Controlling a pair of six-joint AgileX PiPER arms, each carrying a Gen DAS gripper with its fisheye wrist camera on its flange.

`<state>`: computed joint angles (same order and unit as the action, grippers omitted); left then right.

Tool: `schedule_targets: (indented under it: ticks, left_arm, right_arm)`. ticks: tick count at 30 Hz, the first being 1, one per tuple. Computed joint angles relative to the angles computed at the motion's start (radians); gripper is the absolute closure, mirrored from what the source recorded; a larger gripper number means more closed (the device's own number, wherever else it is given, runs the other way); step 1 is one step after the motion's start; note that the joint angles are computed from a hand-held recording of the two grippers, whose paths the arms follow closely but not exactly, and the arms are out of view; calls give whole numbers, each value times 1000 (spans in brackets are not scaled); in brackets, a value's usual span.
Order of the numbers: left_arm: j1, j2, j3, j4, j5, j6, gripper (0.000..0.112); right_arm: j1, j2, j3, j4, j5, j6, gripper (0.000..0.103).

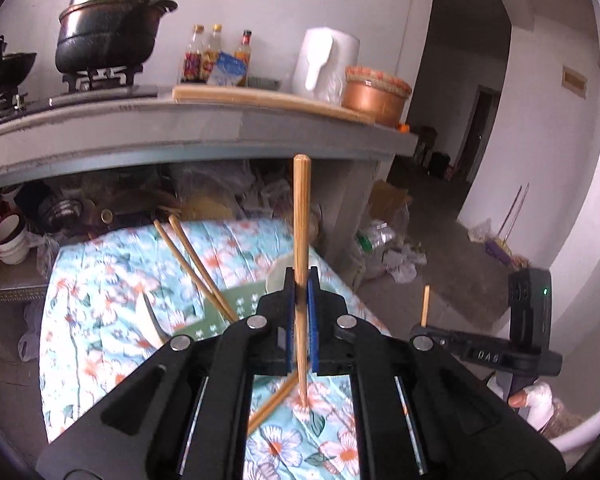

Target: Organize utensils

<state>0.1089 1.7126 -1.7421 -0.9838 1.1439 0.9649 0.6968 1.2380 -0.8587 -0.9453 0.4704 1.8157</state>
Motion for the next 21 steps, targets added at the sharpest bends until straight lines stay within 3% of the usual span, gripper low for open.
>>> schedule_targets:
  ticks: [7, 12, 21]
  left_arm:
    - [65, 75, -251, -139, 40, -92, 107]
    - [68, 159, -396, -118, 47, -165, 107]
    - [11, 262, -373, -24, -5, -176, 107]
  right_arm:
    - [1, -14, -111, 41, 61, -155, 96]
    - [-15, -24, -210, 69, 88, -270, 96]
    - [-72, 22, -410, 167, 85, -524, 96]
